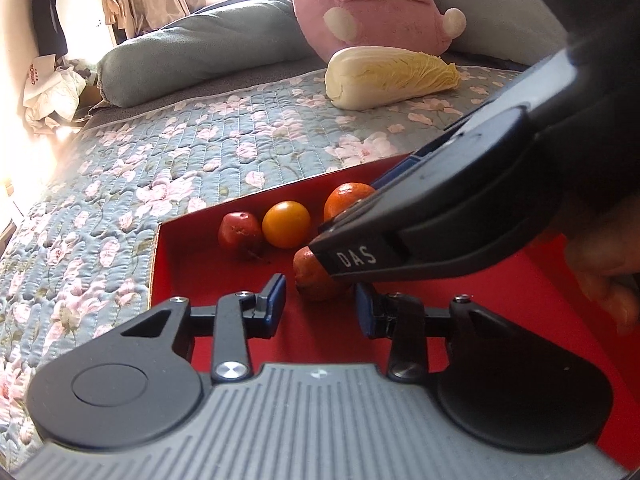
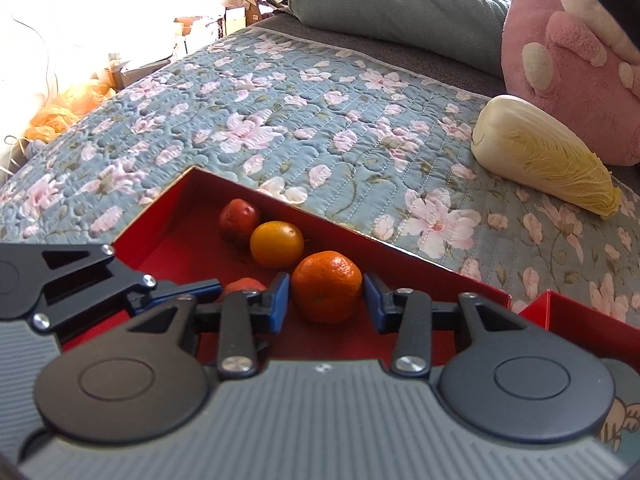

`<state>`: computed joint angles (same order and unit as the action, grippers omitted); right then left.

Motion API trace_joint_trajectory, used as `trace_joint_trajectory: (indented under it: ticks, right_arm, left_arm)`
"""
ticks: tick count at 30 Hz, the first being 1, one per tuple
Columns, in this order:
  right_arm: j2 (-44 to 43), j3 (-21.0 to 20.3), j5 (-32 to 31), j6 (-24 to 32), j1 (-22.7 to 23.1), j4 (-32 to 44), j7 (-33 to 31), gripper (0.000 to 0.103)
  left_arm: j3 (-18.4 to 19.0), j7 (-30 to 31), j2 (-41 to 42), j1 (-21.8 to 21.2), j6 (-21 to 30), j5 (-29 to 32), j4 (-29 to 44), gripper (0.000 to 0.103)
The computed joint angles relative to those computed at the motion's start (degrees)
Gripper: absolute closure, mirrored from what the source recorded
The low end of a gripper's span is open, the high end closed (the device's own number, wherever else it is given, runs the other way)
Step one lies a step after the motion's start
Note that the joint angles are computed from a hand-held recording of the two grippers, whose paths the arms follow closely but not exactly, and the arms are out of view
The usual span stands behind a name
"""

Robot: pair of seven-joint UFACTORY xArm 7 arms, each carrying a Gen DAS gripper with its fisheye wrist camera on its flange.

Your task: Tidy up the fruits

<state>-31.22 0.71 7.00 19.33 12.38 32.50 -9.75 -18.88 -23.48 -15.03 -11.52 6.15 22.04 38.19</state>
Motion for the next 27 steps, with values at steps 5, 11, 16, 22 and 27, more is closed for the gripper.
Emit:
trace_joint_trajectory:
  ticks: [5,11,16,22,27]
  right_arm:
    - [-3.11,-1.49,1.54,0.80,-0.28,-1.12,0.65,0.060]
    - [-9.47,-1.95,0.70,5.28,-1.90,-3.58,0.44,0.060]
    - [-15.13,-2.58,0.07,9.47,-3.36,-5.42,0.14,0.060]
    - [-21.91,-3.60,0.78,16.08,-3.20,-6.54,-1.09,0.060]
    - [-27.35,-3.35,1.12,21.24,-3.34,-7.34,-1.57,0.060]
  left_arm:
    - [1.13,2.54,0.95,-1.85,-0.01,-1.26,0.75,0.062]
    - [0.98,3.06,0.89,-1.93,1.11,-1.20,1.28,0.064]
    - [0.39,2.12,0.56,-1.94,2.55,-0.27,1.51,0.064]
    - [0.42,1.08,0.67,-2.37,5.41,0.42,2.94,0.064]
    - [-0.60,-1.87,-0.88,-1.95,7.65,2.63,3.32,0.064]
